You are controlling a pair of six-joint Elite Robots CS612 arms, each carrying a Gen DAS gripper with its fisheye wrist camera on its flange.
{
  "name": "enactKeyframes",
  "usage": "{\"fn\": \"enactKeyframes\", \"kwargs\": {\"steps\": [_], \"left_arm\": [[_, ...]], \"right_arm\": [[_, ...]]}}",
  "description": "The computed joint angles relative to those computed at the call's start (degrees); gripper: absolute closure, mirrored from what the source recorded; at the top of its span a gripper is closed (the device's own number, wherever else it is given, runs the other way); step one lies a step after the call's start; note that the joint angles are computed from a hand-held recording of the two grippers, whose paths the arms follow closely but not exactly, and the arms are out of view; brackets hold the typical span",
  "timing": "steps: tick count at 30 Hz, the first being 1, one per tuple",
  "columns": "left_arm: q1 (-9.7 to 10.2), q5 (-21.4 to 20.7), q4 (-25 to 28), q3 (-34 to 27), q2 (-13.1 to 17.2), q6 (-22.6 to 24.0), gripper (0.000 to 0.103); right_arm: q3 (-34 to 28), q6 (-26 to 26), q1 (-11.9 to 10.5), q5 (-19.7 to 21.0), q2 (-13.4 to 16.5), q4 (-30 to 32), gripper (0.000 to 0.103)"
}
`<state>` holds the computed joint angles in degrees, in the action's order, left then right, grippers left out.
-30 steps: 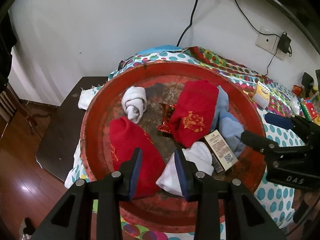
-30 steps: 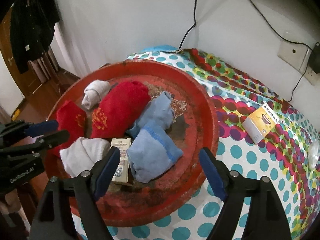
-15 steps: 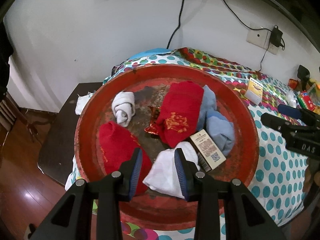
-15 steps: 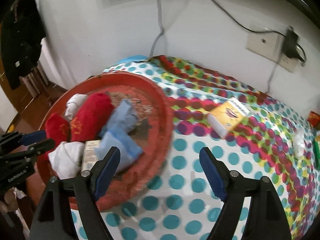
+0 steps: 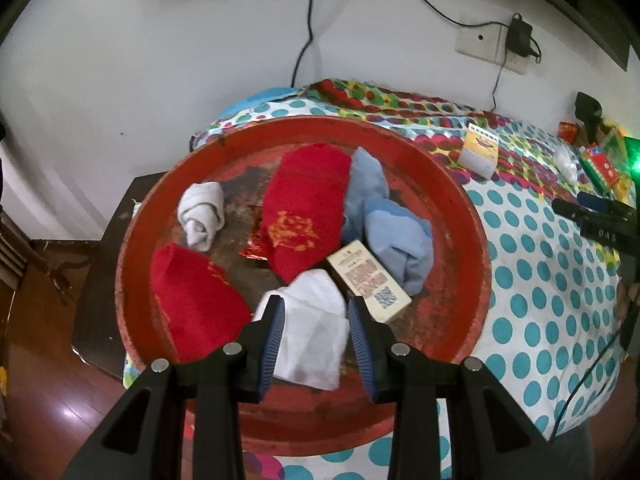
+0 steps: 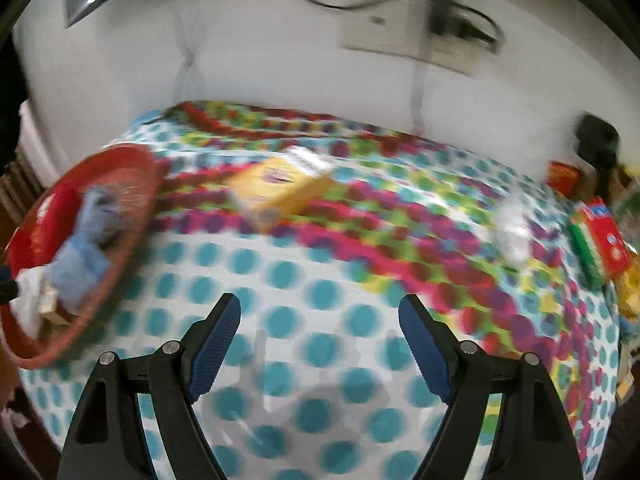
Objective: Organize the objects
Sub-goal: 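Move the right gripper to the clear plastic bag on the bedspread, then grasp the clear plastic bag with the right gripper while the left moves to the yellow box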
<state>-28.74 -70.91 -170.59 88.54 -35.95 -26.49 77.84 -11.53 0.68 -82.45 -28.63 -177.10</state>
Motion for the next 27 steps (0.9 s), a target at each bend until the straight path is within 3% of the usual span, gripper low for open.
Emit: {"fn": "enactKeyframes", "kwargs": {"steps": [9,14,27], "left_arm": [[-0.93,-0.05,1.31,-1.26,0.69,2.21,0.069],[-1.44,-0.22,1.01,-1.61,0.87,3.46,0.069],[-2.44,-2.25,0.10,-2.73,1.48,8.44,0.065]], "right_arm": [[-4.32,4.70,-4.26,-4.83,2.79,2.45,0.024],[-8.81,5.26,-4.91,-7.70,5.17,4.58,0.024],[-19.73,9.68,-5.64,-6.96,10.09,11.46,0.024]]}}
